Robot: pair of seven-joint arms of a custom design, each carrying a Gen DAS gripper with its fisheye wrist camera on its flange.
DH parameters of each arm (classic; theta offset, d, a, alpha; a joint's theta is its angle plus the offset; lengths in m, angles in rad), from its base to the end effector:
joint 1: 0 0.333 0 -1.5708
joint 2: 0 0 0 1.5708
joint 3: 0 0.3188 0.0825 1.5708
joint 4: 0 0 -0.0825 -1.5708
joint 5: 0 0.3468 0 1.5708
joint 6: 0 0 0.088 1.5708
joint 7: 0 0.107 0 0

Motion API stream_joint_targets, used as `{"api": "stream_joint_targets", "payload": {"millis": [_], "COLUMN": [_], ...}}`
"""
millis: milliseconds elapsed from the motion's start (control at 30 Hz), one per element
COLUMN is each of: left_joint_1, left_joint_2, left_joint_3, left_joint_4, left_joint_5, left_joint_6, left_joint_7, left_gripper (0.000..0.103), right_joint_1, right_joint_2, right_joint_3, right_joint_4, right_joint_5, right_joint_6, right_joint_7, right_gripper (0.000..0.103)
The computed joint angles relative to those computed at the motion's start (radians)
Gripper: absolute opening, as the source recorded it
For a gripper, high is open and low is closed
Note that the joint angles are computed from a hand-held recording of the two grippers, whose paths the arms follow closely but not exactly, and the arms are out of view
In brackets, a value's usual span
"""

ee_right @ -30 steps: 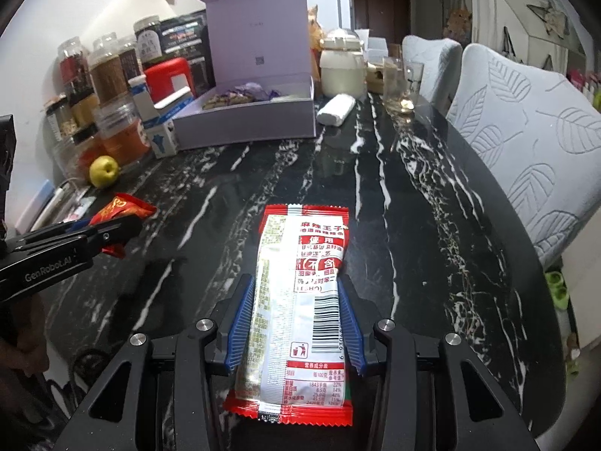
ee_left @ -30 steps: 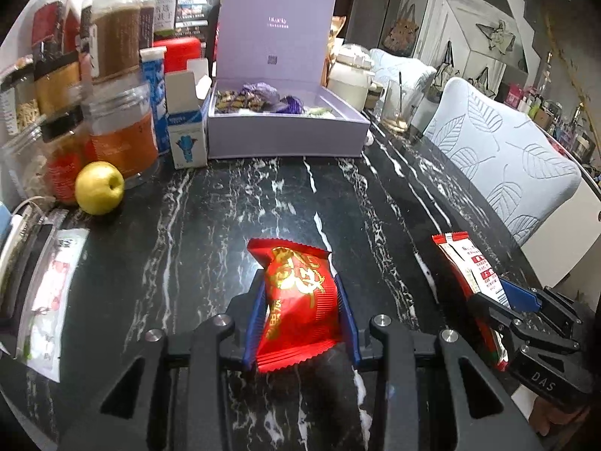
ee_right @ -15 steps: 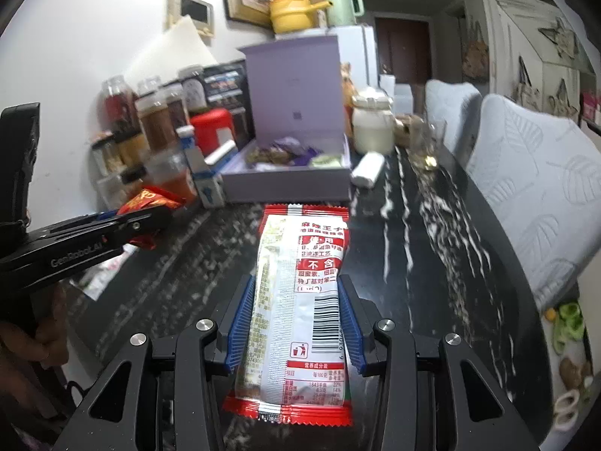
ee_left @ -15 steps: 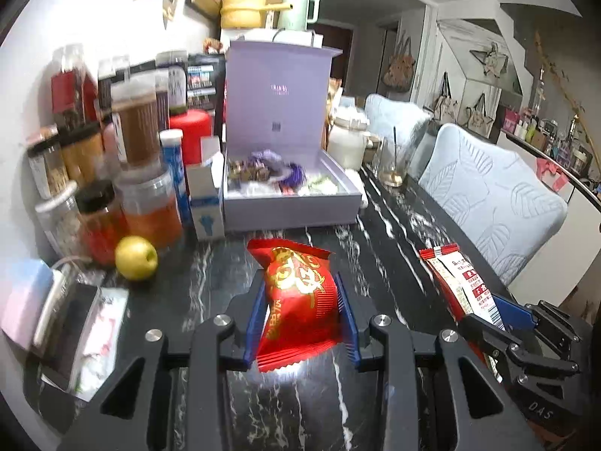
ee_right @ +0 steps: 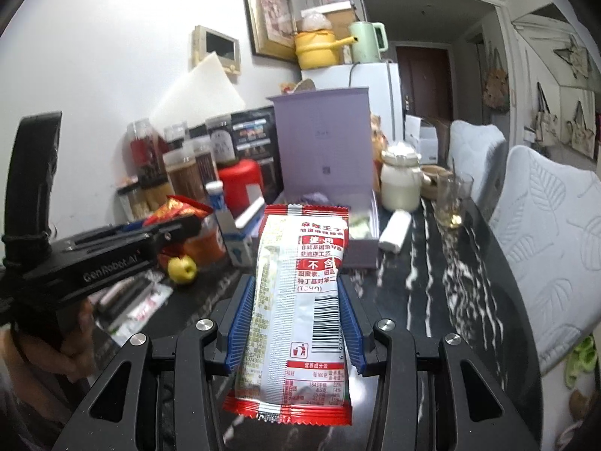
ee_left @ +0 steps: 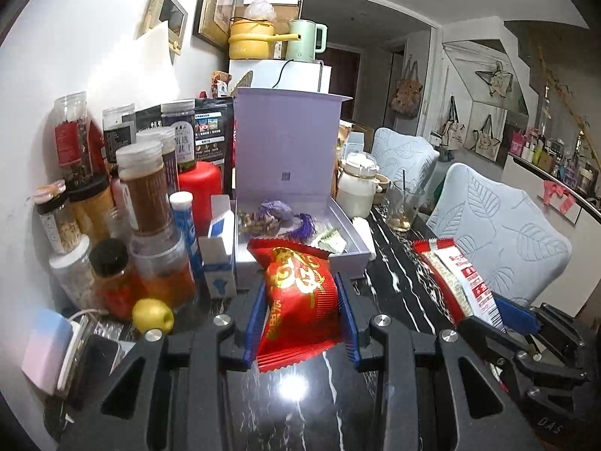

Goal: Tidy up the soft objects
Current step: 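Lift both held packets and carry them over the lavender box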

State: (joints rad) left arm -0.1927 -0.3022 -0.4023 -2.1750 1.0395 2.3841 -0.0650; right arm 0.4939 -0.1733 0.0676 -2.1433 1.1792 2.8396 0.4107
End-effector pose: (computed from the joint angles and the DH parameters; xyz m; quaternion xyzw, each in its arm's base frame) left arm 0.3871 -0.2775 0.5803 -0.7186 0.4776 -0.3316 0.3816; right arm 0.4510 0.2294 0.5713 -0.7846 0.3521 -0.1393 0.4909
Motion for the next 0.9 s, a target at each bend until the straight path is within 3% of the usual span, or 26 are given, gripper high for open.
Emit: {"api": "stream_joint_targets", "payload": {"millis": [467,900], "left_joint_1": [0.025,0.016], "left_joint_2": [0.129,0.295], "left_joint_3": [0.067,0.169], "left_joint_4": [0.176,0.353], "left_joint_5": [0.065,0.113], "left_joint_6": [0.023,0.115], "left_joint_7": [0.095,0.161], "left_gripper": [0.035,0.035], "right_joint_1": [-0.068,-0.167], "right_joint_2": [0.193,0.462], "right_joint_3": [0.038,0.126], "right_joint_4": [0.281,0.62], "right_joint_5": [-0.065,-0.289], "right_joint_6": [-0.031,-0.087], "right_joint_7": [0.031,0.19], "right_gripper": [0.043,0.043]}}
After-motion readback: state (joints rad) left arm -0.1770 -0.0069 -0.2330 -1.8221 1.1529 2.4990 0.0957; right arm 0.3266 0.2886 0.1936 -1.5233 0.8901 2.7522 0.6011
